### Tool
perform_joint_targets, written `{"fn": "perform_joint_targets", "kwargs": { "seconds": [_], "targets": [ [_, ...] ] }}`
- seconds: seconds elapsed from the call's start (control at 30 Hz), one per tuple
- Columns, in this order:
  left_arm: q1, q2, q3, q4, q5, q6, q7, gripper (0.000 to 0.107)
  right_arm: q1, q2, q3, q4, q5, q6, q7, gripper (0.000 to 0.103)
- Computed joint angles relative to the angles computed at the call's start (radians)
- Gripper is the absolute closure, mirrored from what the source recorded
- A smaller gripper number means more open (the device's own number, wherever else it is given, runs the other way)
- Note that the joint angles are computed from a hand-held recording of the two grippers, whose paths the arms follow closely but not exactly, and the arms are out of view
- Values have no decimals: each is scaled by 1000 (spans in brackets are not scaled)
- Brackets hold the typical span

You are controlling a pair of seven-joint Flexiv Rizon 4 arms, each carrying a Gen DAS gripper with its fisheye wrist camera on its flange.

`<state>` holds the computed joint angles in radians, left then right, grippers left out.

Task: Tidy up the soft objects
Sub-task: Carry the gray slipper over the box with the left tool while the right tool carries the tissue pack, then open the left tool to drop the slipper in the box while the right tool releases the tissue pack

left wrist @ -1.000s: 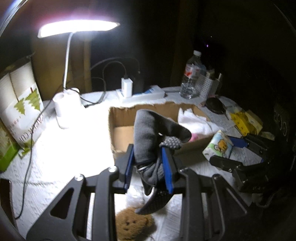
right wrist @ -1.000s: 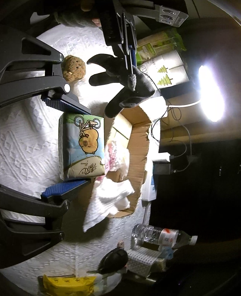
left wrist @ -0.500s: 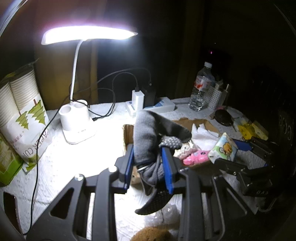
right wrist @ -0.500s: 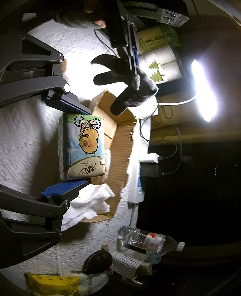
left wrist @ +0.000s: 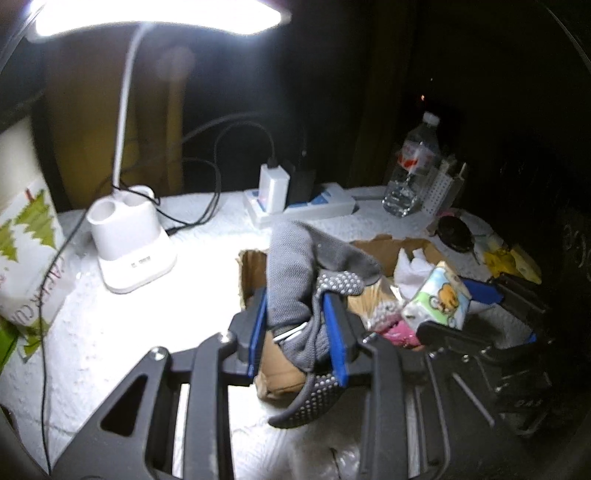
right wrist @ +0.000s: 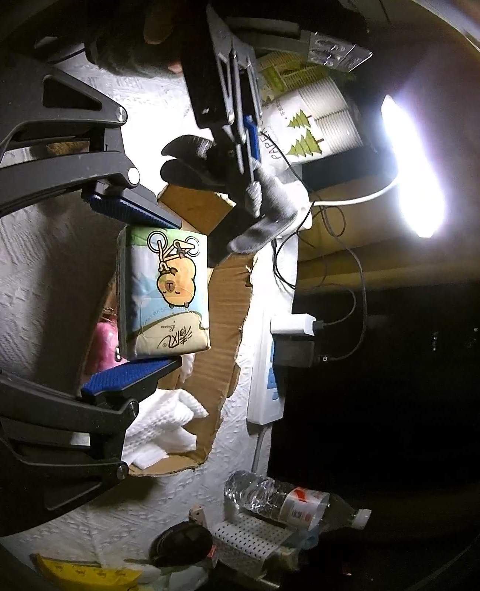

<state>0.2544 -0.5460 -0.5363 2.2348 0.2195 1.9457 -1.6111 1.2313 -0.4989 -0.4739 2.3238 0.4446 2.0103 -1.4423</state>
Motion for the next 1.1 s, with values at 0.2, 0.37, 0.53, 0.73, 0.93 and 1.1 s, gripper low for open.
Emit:
{"fn": "perform_joint_targets", "kwargs": {
  "seconds": [0.2,0.37,0.53,0.73,0.93,1.1],
  "targets": [
    [-114,-26,99,-56,-65,-59,41,69,-59,-13,30,-22,-32,-21,19,34],
    [-132,-30,110,-53,-91,-45,70,54,-113,-26,71,-40,-71,-32,45,34],
    [-123,-19,110,-35,-97,-32,65,54,-144,-41,99,-61,-109,-45,69,34],
    [-153,26,171,8,-95,17,41,54,-156,-55,118,-78,-138,-52,92,34],
    [-145,47,196,40,-80,26,17,54,-155,-67,131,-92,-148,-47,106,33],
    [-116,61,191,69,-50,50,-8,53,-117,-66,109,-83,-143,-55,111,26]
  ]
}}
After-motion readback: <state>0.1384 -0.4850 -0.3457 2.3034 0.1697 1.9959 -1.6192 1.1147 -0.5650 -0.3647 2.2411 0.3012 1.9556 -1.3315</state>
